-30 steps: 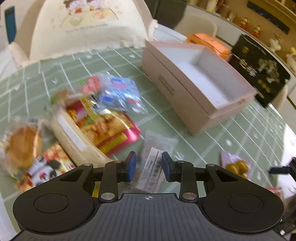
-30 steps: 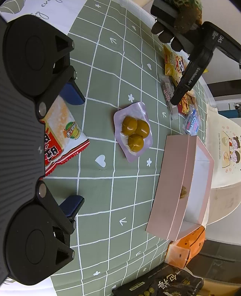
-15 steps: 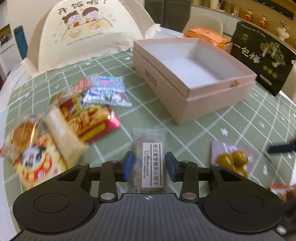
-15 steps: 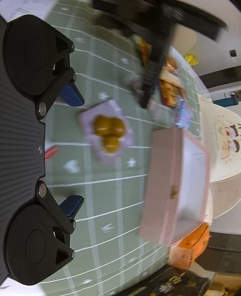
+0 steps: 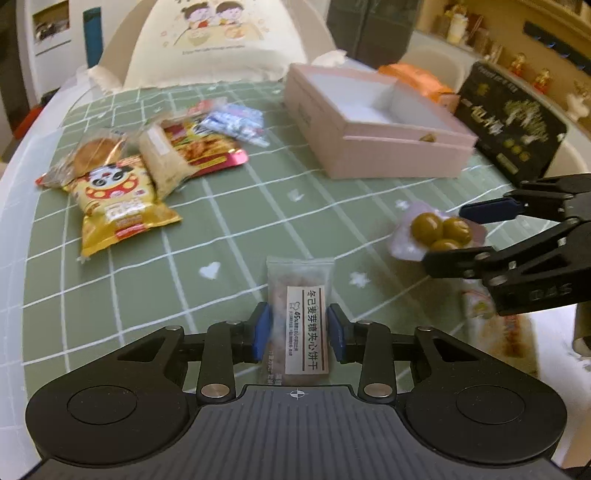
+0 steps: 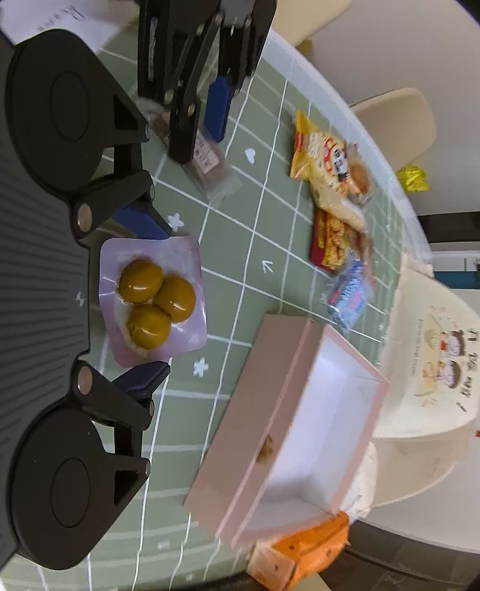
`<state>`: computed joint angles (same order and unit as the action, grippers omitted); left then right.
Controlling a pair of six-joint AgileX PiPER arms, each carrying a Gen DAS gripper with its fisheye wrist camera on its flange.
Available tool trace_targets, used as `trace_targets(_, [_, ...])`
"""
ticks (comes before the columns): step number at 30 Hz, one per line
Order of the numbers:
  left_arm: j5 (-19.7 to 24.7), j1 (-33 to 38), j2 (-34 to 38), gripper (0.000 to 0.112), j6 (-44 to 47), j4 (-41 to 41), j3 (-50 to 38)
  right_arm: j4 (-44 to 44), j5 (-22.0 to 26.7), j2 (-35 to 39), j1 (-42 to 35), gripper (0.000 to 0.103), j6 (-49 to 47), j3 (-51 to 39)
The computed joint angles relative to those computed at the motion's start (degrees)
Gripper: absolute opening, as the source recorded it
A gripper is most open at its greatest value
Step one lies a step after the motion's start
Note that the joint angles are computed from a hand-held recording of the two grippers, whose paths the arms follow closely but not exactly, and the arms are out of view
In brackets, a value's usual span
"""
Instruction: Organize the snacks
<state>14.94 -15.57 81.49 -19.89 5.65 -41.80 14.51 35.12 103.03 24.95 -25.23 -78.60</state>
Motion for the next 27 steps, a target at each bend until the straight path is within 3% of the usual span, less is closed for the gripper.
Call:
trace_targets(3, [-1.69, 0.09, -2.34, 0.038, 4.59, -6.15, -1.49, 2.48, 1.09, -5.13, -2.89, 0.072, -2.43, 2.54])
trace_targets(7, [0.01, 3.22, 0.35, 0.038, 25.23, -25.27, -13.52, 3.64, 1.54, -9.02, -6.77, 0.072, -2.13, 2.37])
trace_targets(11, [3.82, 5.97, 13.69, 0.043, 42.74, -45.13, -35.60, 1.05, 1.41, -8.22, -8.02, 0.073, 0.41, -1.96])
trace_targets(12, [6.82, 7.01, 18.08, 0.047, 45.99, -50.47, -41.33, -1.17, 1.41, -7.41, -7.85, 0.073, 2.39, -3.65])
trace_targets(13, [9.65, 7.96, 23.21, 0.049, 46.95, -53.53, -47.06, -3.60, 1.77, -6.47, -7.66, 0.073, 4.25, -5.44])
trace_targets(14, [10.83, 8.25, 26.81, 0.044, 45.86, -54.29, -50.72, -5.56, 2.15, -5.47, -7.66, 0.073, 5.96, -7.16])
trace_targets(16, [7.74, 8.16, 29.25, 0.043, 43.84, -53.66, -51.17, -9.18, 3.03, -3.87, -7.61, 0.073, 8.88, -10.01])
trace_targets(17, [4.97, 8.11, 28.14, 0.043, 46.27, -56.72, -47.95, -10.52, 3.23, -3.49, -7.67, 0.073, 9.54, -10.87])
trace_targets(19, [3.67, 9.53, 25.70, 0.043, 50.80, -63.06, -42.58, -12.05, 2.35, -2.23, -7.83, 0.073, 9.77, -12.67])
trace_targets(21, [3.57, 11.10, 24.78, 0.044, 48.73, -60.24, -39.78, -13.05, 1.32, 0.83, -7.51, 0.073, 10.53, -16.38])
trace_targets(24, [1.29, 12.95, 25.71, 0.043, 36.08, -43.94, -39.21, -13.97, -0.05, 9.81, -6.57, 0.076, 13.67, -27.36])
trace_targets(27, [3.59, 15.32, 29.13, 0.043, 20.80, -26.75, -44.80, -18.68, 8.19, 21.46, -4.92, 0.078, 20.10, -44.54])
